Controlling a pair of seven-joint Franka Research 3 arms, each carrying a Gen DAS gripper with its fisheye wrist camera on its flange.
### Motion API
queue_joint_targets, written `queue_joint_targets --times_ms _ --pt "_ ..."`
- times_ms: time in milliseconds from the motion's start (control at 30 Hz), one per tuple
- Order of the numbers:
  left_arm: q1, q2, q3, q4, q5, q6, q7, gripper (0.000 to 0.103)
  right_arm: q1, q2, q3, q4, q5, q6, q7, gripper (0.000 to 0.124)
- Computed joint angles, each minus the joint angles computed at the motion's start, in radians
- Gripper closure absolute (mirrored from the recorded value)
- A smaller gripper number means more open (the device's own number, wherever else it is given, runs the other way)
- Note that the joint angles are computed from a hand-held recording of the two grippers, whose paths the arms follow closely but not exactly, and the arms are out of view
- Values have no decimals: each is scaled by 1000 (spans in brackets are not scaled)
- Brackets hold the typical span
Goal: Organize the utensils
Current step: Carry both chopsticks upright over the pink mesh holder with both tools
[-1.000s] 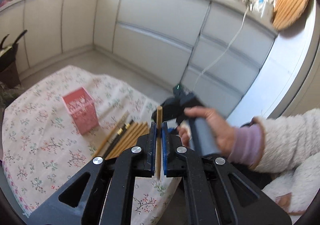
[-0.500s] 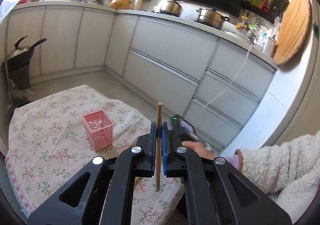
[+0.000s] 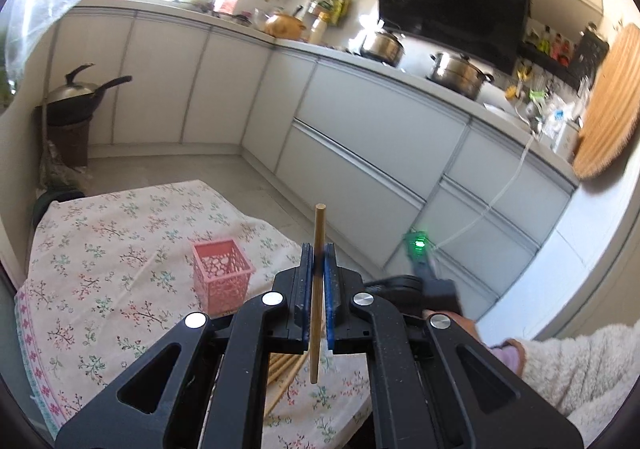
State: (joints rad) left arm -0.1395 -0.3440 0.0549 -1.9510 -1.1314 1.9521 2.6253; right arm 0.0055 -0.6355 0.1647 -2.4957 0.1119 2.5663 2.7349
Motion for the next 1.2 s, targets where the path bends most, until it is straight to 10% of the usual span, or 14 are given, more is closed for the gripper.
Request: queue_joint_targets --times_ms 600,1200 --pt "-36 61 -50 117 22 211 -187 98 -55 -108 31 243 -165 -177 -187 119" --pt "-27 314 -196 344 218 542 -351 98 -56 220 -40 596 -210 -127 -346 119"
